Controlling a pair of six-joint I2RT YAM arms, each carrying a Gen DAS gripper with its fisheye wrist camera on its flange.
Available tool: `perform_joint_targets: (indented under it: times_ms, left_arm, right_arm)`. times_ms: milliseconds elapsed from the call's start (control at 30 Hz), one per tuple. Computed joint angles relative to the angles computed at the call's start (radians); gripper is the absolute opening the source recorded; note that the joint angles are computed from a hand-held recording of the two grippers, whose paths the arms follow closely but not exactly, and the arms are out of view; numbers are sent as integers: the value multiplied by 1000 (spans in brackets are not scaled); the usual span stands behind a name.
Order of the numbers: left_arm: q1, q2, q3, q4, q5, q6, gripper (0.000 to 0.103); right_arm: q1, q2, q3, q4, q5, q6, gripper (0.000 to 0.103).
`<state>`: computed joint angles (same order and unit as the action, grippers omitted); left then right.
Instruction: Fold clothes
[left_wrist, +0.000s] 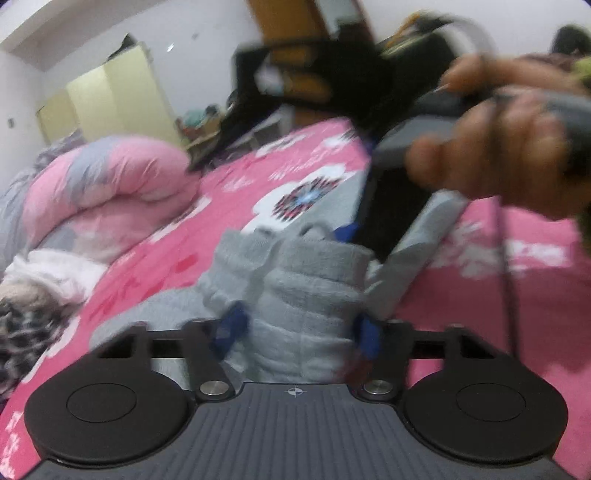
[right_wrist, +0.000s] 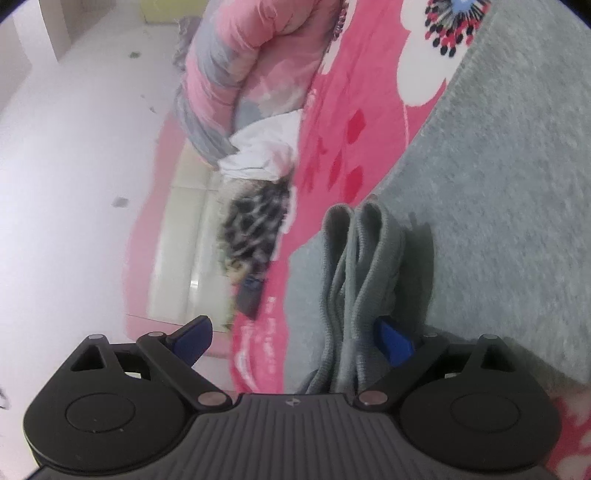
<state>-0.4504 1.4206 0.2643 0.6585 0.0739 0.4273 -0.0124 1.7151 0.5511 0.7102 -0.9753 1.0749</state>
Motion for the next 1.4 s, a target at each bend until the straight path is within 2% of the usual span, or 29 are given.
perform_joint_targets:
  times_ms: [133, 200, 300, 333, 467, 567, 700, 733, 833, 967, 1033, 1200, 1300, 1400]
  left_arm:
    - [5, 10, -24, 64, 11, -22, 42]
    - [8, 2, -41, 99, 11, -35, 39]
    - [24, -11, -39, 100, 34, -65, 38]
    - [27, -8, -31, 97, 40, -66, 38]
    - [28, 21, -24, 124, 46, -63, 38]
    - [34, 33, -36, 156, 52, -67, 38]
    - [46, 40, -47, 170, 64, -64, 41]
    - [51, 39, -48, 166, 69, -65, 42]
    - [74, 12, -54, 125, 102, -71, 47]
    - [109, -90, -105, 74, 122, -48, 58]
    - [130, -176, -144, 36, 113, -22, 72]
    - [163, -372, -245, -8, 22, 61, 92]
    - [165, -406, -261, -30, -49, 88, 93]
    - [173, -403, -224, -97, -100, 42, 93]
  right_arm:
    - [-23, 59, -63, 177, -18, 83, 97]
    - [-31, 107, -95, 311, -50, 155, 97]
    - [-20, 148, -112, 402, -57, 204, 96]
    - [-11, 151, -104, 389, -53, 198, 96]
    - [40, 129, -35, 201, 0, 118, 88]
    - [67, 100, 25, 21, 48, 36, 76]
    - [100, 80, 74, -146, 119, -47, 54]
    - [105, 77, 83, -180, 132, -63, 47]
    - [122, 60, 108, -284, 179, -130, 35]
    - [134, 26, 122, -377, 222, -199, 31]
    - [140, -3, 115, -397, 246, -222, 29]
    - [153, -98, 80, -406, 314, -257, 27]
    - [133, -148, 79, -417, 325, -279, 27]
    - [103, -208, 84, -461, 349, -312, 26]
